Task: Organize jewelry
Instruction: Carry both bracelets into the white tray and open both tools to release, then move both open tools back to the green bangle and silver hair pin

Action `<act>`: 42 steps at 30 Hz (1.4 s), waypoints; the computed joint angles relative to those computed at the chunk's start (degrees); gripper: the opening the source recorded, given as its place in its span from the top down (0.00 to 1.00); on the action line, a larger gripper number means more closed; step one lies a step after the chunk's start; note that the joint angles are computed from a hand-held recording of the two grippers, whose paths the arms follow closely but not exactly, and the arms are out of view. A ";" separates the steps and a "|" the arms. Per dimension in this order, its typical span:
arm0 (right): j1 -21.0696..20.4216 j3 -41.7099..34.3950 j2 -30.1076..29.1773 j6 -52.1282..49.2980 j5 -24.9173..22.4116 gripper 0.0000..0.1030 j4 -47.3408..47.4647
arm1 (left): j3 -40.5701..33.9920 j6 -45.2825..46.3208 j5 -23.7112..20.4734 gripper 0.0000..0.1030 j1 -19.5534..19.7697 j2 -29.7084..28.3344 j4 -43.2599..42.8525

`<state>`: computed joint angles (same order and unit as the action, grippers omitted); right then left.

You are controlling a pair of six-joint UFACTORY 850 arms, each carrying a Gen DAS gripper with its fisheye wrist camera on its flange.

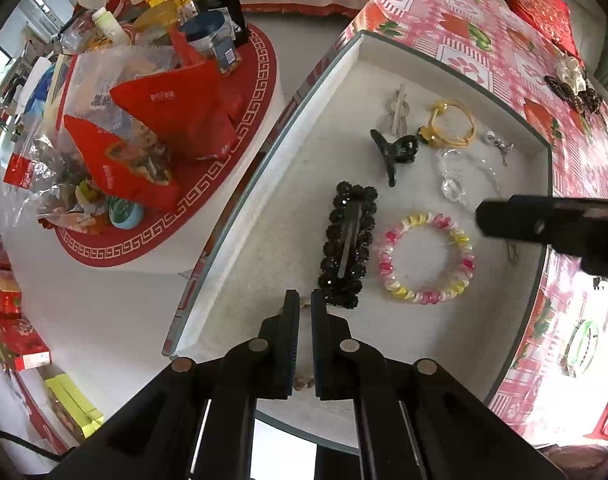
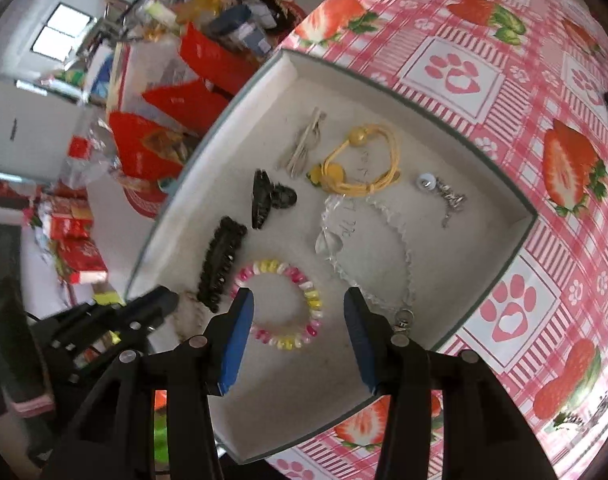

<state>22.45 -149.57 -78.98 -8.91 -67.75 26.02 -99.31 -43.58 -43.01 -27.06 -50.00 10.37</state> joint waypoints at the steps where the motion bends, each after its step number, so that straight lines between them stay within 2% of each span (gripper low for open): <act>1: -0.34 2.66 1.60 -0.34 1.41 0.51 0.74 | 0.02 0.13 0.22 0.90 -0.03 0.04 -0.09; 9: -2.54 16.59 10.70 -1.66 9.92 0.51 4.05 | -0.83 1.18 0.62 0.90 -0.23 -0.14 -1.22; 26: -7.34 33.11 20.01 2.36 18.65 0.50 3.73 | -3.56 2.07 -0.50 0.89 -0.37 -0.61 -1.98; 27: -7.70 34.05 20.42 2.86 18.95 0.50 3.71 | -3.67 2.13 -0.51 0.81 -0.30 -0.63 -2.39; 28: -7.90 34.57 20.60 2.96 19.17 0.50 3.75 | -4.09 2.25 -0.88 0.19 -0.22 -0.81 -2.80; 29: -8.14 35.26 20.87 3.09 19.47 0.50 3.79 | -4.84 1.48 -1.91 0.01 -0.33 -1.20 -2.31; 32: -8.64 37.41 21.95 3.49 20.30 0.50 3.59 | -6.45 1.33 -1.47 0.00 -0.69 -2.50 -0.80; 37: -9.29 40.14 23.49 3.37 21.37 0.49 3.22 | -11.42 1.13 -3.61 0.00 -1.85 -5.74 3.69; 39: -9.62 41.36 24.25 3.61 21.99 0.38 2.88 | -14.00 1.73 -4.59 0.00 -2.11 -7.38 3.77; 42: -10.10 43.33 25.53 4.05 23.26 0.34 2.52 | -18.44 3.07 -6.51 0.00 -2.18 -10.29 2.45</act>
